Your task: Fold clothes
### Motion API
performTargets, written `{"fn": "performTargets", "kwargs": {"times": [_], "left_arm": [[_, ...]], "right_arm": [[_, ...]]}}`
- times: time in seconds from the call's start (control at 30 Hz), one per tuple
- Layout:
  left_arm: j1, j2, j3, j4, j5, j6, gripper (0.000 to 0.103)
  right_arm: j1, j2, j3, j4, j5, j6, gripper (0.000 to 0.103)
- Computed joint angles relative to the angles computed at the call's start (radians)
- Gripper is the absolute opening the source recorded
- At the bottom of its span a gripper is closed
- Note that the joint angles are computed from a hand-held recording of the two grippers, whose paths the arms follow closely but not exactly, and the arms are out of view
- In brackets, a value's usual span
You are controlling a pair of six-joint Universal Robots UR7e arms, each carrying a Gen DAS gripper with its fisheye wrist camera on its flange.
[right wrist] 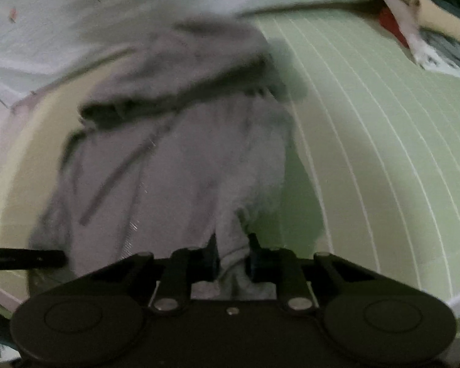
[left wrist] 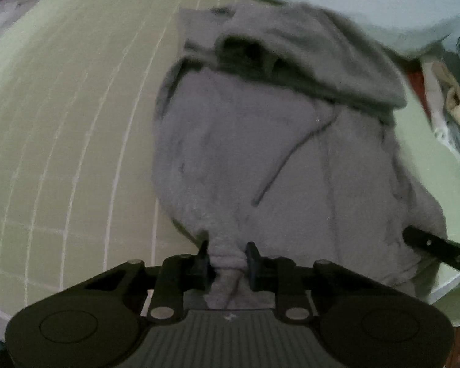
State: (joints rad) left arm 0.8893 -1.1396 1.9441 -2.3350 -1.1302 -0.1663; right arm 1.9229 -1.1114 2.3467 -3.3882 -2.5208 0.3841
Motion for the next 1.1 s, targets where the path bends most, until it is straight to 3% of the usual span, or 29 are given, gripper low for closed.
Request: {"fn": "performTargets", "kwargs": {"times": [0.17, 0.3, 0.4, 0.47, 0.53, 0.6, 0.7, 0.83, 1.1], "left_arm": [[-0.014, 0.035, -0.091, -0.113, -0.060, 0.034, 0.022], [-0.005, 0.129, -0.234, -0.225, -0.122, 0.087, 0.022], [0.000, 0.217, -0.341, -0.298, -0.114, 0.151, 0.022], [0.011, 0.285, -0.407, -0.325, -0.090, 0.167, 0.025], [0.029, 0.358, -0.476, -0.287, -0.045, 0.113, 0.028], [0.053, 0.406, -0.530, -0.199, -0.019, 0.019, 0.030], [0.074, 0.418, -0.544, -0.135, -0.016, -0.066, 0.035], [0.086, 0.371, -0.485, -0.151, -0.038, -0.114, 0.047], [0.094, 0.296, -0.430, -0.050, -0.107, -0.172, 0.051]], "right_arm": [[0.024, -0.034, -0.081, -0.116, 0.035, -0.213, 0.017], [0.014, -0.030, -0.191, -0.259, 0.057, -0.424, 0.016], [-0.020, 0.007, -0.284, -0.373, 0.081, -0.592, 0.016], [-0.066, 0.035, -0.338, -0.400, 0.094, -0.631, 0.018], [-0.125, 0.048, -0.364, -0.350, 0.101, -0.584, 0.024], [-0.188, 0.053, -0.386, -0.219, 0.093, -0.477, 0.036], [-0.250, 0.022, -0.382, -0.042, 0.134, -0.270, 0.038], [-0.262, -0.008, -0.338, -0.051, 0.176, -0.201, 0.046], [-0.235, -0.058, -0.245, -0.016, 0.176, -0.078, 0.057]]}}
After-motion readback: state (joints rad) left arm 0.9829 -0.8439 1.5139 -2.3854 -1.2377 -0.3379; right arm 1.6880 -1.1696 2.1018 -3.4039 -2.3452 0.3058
